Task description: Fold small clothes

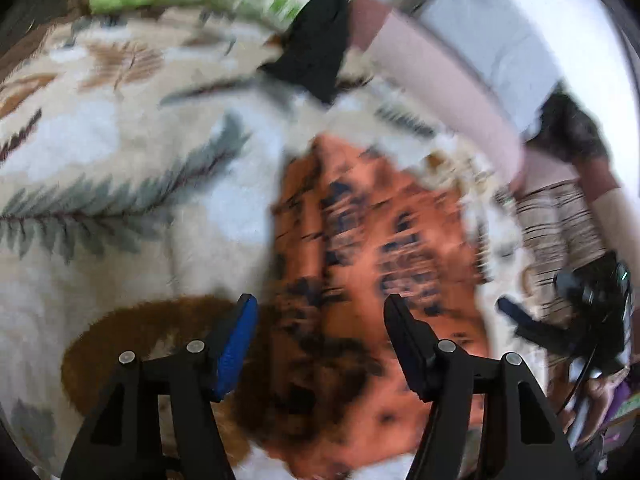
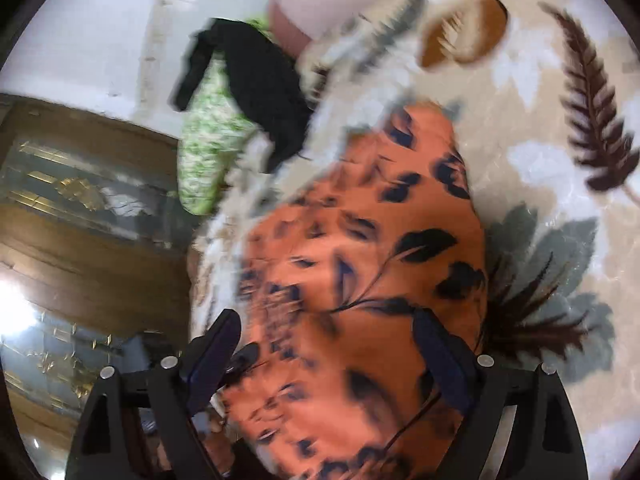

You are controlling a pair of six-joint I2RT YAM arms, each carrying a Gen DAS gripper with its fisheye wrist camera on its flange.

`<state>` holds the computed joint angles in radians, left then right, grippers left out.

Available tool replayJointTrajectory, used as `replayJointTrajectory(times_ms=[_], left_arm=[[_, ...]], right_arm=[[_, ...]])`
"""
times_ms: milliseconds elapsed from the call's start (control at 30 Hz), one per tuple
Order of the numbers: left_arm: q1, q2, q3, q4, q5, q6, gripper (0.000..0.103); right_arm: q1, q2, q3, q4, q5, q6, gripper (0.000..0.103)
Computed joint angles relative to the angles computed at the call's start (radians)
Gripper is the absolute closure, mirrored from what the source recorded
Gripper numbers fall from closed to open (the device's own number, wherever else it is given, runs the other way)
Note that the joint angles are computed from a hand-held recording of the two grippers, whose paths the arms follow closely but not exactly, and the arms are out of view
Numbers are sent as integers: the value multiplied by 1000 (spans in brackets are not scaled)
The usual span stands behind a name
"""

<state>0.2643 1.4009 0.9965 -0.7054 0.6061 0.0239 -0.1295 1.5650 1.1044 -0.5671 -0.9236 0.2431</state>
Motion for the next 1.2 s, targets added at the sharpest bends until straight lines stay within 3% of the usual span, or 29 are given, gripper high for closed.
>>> replayJointTrajectory(times_ms=[67,167,200,267,333,433,567,733,833,900,1000,1067,1100,1133,1167,1200], left_arm=[[7,-74,-42,11,8,20,21],[-43,-64,-104,34,-60,9,20],[-68,-11,-109,26,-122,12,20],[-52,-47,-152,64,-119,19,21],[-37,-111,-137,1,-65,17,23],[-33,-192,-145,-24,-31,33,22],[-22,-145,-180,-76,-45,62,22],[52,-172,-141,-100,39,103,22],[66,-116,-60,-86,60,105,21],[18,-43,-23,-39,28,50,20],[-61,137,23,13,-26,2,20],[-77,175,4,58,-41,2,20],[-89,157,-13,83,-56,18,21],[-94,152,-8,70,-48,36,47],[-109,159,6,56,-32,30,57],[-107,160,16,39,-36,35,59]], right_arm=[[-28,-113,-87,-6,-53,-63,13],[-33,-105,-177,-11,-6,-86,11],[-41,-69,-204,9,-18,-82,11],[-87,-102,-263,87,-85,-11,12],[-115,-184,-253,26,-104,-33,12],[-171,-268,-255,-101,-98,-169,12],[-257,-236,-326,-198,-90,-261,11],[-298,-168,-342,-265,-71,-364,11],[-285,-137,-265,-231,-83,-309,11],[-244,-109,-233,-155,-76,-223,11],[-169,14,-148,-73,-13,-136,11],[-118,100,-120,-16,28,-69,11],[-103,122,-117,9,32,-59,10],[-80,115,-115,36,53,-64,14],[-66,111,-108,31,50,-86,29],[-49,121,-78,-17,64,-116,46]])
